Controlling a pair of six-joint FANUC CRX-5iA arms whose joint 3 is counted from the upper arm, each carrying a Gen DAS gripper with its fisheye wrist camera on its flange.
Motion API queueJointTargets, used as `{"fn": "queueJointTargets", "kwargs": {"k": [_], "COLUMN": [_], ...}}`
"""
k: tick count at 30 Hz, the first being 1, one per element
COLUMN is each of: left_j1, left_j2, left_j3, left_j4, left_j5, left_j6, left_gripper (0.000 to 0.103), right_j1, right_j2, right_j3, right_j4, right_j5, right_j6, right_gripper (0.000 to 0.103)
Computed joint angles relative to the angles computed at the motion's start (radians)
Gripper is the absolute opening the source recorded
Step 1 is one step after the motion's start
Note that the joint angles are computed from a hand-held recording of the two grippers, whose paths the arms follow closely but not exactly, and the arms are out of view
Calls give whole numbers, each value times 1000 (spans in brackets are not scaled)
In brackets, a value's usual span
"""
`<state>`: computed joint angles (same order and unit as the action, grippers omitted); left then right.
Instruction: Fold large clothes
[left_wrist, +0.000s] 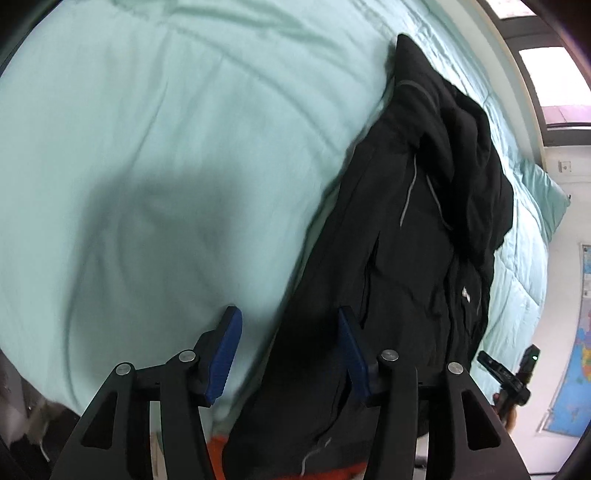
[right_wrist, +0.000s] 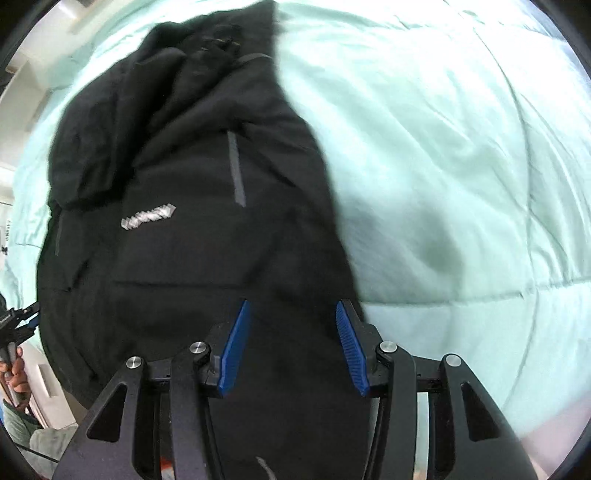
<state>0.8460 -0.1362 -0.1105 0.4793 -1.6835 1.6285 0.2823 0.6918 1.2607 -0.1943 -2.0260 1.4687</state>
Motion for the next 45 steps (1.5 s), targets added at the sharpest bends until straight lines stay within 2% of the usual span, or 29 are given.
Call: {"fn": "queueJointTargets", "kwargs": {"k": [3, 7, 9, 11, 13, 15, 20, 23, 28, 31, 33, 35, 38, 42, 44, 45], "left_j1": [2, 2, 5, 15, 15, 10, -11, -1, -30, -70, -91, -97, -104, -123, -118, -123], "left_j2": [-12, -46, -73, -92, -104, -99, -84, -100, -113, -91, -85, -78, -68, -61, -77, -77], "left_j3": [-32, -104, -151, -196, -226, -236, -237, -262, -260, -214, -223, -219, -232, -234, -234, -226], "left_j4": [27, 75, 143, 239, 313, 335, 288, 297, 449, 449, 428, 362, 322, 366, 458, 502], "left_j5": [-26, 10, 43, 56, 66, 58, 45, 43, 73, 79, 73, 49, 23, 34, 60, 73], "left_j6": [-27, -39, -68, -111, -133, -139, -93, -82, -149, -163, -147, -123, -102, -89, -146, -167], "left_gripper": [55, 54, 38, 31, 31, 31, 35, 36, 34, 34, 47, 48, 48, 48, 45, 44], "right_j1": [-27, -62, -72, -84, -105, -128, -202, -232, -223, -252, -247, -237, -253, -241, -259, -265], "right_j2": [-46, -88, -106, -137, -153, -165, -181, -189, -224, -233, -221, -234, -245, -255, -266, -268], "right_j3": [-84, -159, -191, -239, -263, -282, -317, -330, -312, -305, -302, -355, -403, -395, -361, -351], "right_j4": [1, -14, -12, -11, -40, -71, -237, -329, -389, -506, -507, -464, -504, -506, -576, -601], "right_j5": [23, 30, 34, 37, 27, 19, -12, -37, -81, -126, -180, -154, -119, -119, -118, -117], "right_j6": [-2, -12, -7, 4, -1, -11, -97, -128, -65, -82, -58, -46, -85, -70, -55, -56], "right_gripper": [51, 51, 51, 51, 51, 51, 51, 52, 54, 54, 54, 54, 54, 54, 44, 44]}}
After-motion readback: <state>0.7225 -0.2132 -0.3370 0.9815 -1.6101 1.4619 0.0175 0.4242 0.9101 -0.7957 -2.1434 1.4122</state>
